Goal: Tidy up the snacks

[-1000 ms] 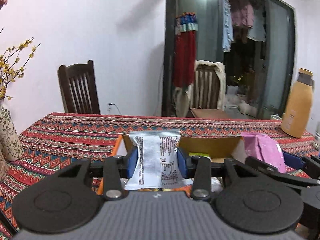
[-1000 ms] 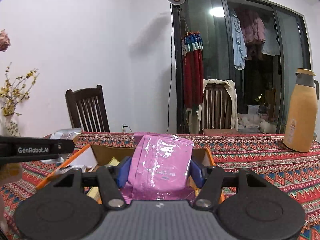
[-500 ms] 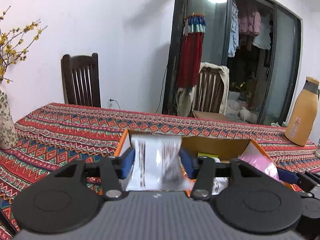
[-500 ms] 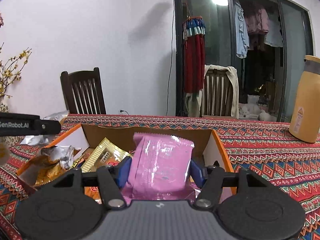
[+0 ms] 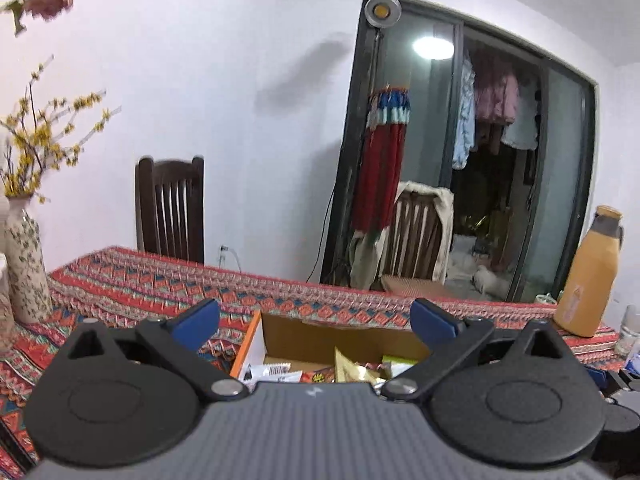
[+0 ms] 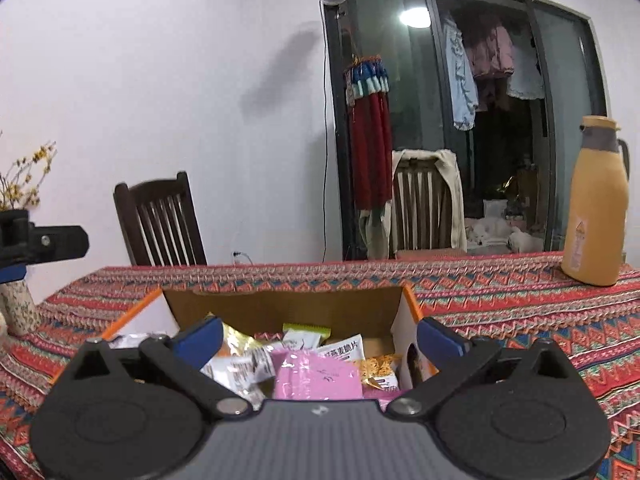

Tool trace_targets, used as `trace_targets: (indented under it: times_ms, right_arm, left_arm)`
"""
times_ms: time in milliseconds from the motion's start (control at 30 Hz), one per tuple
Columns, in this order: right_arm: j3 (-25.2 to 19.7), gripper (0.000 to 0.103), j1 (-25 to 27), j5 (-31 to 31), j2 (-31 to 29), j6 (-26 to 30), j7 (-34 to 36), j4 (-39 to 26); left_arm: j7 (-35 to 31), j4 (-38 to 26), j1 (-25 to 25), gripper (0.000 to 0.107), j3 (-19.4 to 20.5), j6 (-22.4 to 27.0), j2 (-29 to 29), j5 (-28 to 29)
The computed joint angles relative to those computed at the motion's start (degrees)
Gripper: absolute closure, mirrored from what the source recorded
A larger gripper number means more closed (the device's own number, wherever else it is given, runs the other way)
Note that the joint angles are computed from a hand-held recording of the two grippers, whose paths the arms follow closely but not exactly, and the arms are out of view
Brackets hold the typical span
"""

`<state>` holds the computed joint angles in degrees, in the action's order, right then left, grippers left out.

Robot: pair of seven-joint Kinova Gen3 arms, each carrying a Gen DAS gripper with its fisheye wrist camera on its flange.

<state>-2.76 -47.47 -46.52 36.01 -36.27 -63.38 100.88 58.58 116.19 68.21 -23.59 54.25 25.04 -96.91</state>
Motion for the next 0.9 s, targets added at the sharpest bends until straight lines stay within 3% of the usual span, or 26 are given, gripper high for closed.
trace_targets:
  times_ms: [233, 433, 900]
  right_arm:
    - [-2.61, 0.000, -2.19, 0.83, -5.69, -8.25, -2.18, 10.38]
    - [-5.72, 0.000, -5.09, -2.46, -9.19, -15.03, -3.10, 19.42]
    - [-9.54, 0.000, -10.10, -11.46, -10.68, -17.89, -5.86, 29.21]
  left_arm:
    - [-0.72, 5.49, 3.30, 0.004, 6.71, 8.96, -4.09, 0.03]
    - [1.38, 9.87, 5.00, 0.004, 13.76, 13.58, -5.38, 3.35]
    - [6.33, 15.35, 1.90, 0.004, 28.45, 13.88, -3.62, 9.71]
